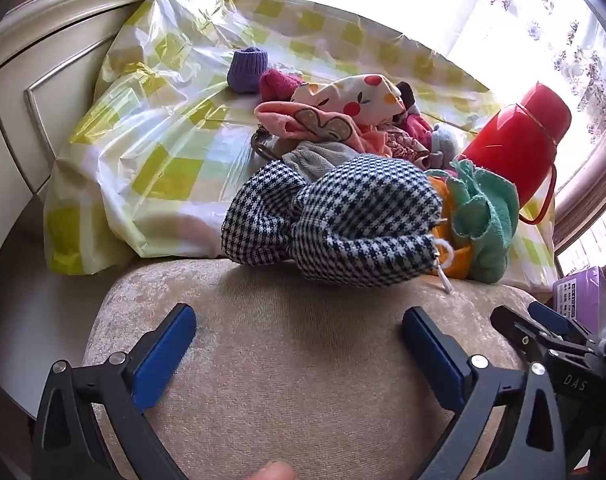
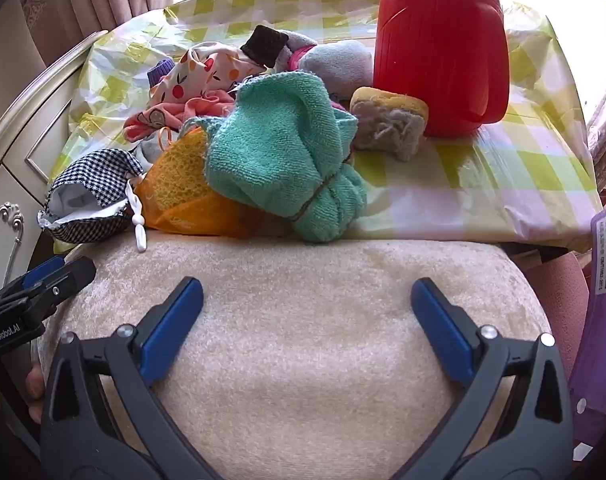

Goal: Organize soft objects

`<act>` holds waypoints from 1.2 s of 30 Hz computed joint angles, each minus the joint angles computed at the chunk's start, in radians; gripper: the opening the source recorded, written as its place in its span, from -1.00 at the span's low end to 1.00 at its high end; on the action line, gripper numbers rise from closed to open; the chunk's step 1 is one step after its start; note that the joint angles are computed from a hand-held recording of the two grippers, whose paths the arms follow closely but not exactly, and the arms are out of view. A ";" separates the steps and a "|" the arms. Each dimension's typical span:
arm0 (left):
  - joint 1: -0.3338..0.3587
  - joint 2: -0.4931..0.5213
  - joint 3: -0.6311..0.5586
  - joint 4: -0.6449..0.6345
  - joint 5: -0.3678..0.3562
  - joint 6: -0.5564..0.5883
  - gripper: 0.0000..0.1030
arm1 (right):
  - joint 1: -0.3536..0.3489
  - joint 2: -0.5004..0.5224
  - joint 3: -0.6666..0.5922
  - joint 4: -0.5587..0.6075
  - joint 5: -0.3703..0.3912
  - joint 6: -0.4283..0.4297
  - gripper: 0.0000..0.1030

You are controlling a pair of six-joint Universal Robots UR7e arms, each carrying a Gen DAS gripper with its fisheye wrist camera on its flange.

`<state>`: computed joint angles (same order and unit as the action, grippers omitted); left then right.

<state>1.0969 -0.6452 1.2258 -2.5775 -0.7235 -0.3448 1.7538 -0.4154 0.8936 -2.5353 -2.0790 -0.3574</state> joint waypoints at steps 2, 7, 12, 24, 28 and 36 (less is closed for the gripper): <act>-0.002 -0.013 0.020 -0.026 0.000 0.007 1.00 | -0.001 0.004 -0.008 0.003 0.001 -0.003 1.00; -0.001 -0.027 0.039 -0.032 -0.001 0.011 1.00 | 0.003 0.004 -0.008 -0.001 -0.011 -0.008 1.00; -0.005 -0.017 0.014 0.012 0.004 -0.012 1.00 | 0.002 0.001 -0.005 0.003 -0.007 -0.005 1.00; 0.001 -0.004 -0.003 0.019 0.010 -0.014 1.00 | 0.001 -0.001 0.001 0.000 -0.003 -0.002 1.00; 0.001 -0.005 -0.002 0.020 0.012 -0.012 1.00 | 0.001 -0.001 0.001 0.002 -0.002 -0.002 1.00; -0.001 -0.005 0.003 0.017 0.020 -0.012 1.00 | 0.001 -0.002 0.001 0.002 -0.002 -0.002 1.00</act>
